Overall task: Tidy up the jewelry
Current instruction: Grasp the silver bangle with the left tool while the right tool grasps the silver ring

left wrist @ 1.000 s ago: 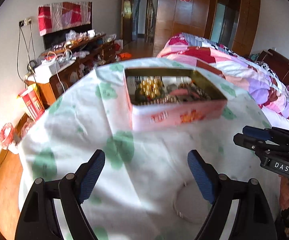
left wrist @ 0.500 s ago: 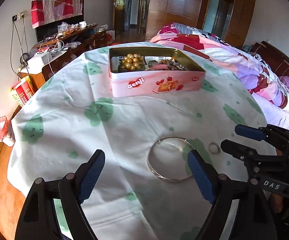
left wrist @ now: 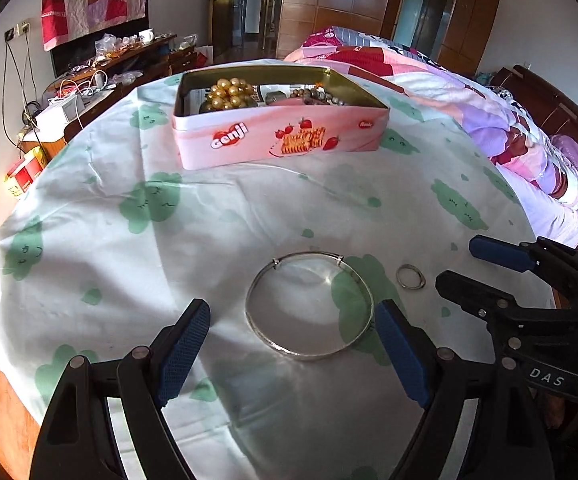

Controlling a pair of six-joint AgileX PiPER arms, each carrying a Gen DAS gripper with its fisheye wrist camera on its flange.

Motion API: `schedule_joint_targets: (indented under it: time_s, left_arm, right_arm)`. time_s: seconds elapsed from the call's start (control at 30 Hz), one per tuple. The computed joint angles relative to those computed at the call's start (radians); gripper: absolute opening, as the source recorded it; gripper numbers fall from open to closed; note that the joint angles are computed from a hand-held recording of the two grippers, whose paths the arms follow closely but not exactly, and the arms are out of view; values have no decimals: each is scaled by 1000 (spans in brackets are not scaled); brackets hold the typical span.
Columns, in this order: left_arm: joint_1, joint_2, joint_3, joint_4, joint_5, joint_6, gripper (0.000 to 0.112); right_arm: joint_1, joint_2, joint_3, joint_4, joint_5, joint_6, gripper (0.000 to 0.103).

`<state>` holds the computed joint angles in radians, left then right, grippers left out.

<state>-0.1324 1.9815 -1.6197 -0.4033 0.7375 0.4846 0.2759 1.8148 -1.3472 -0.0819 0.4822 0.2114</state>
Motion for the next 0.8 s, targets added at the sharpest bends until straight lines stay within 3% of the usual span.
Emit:
schedule_joint_targets:
  time_s: [0.2,0.43,0.5,0.53,0.8]
  left_arm:
    - [-25,-1,8,49,-30,-14,85]
    - [-18,13,-15,34,-14,7,85]
    - [-11,10,-9,-1,-18,46,71]
    - [-10,8,-5,-4,-24,58,70]
    - [24,41,-64,-38,21,59,70]
  right_arm:
    - [-4,-3,11,-2,-15,9,59]
    - [0,2,15,-18,-24,21,59]
    - [4,1,19,-29,-31,31,59]
    - [5,1,19,-31,-32,32,59]
    - [9,1,17,-27,-32,26,59]
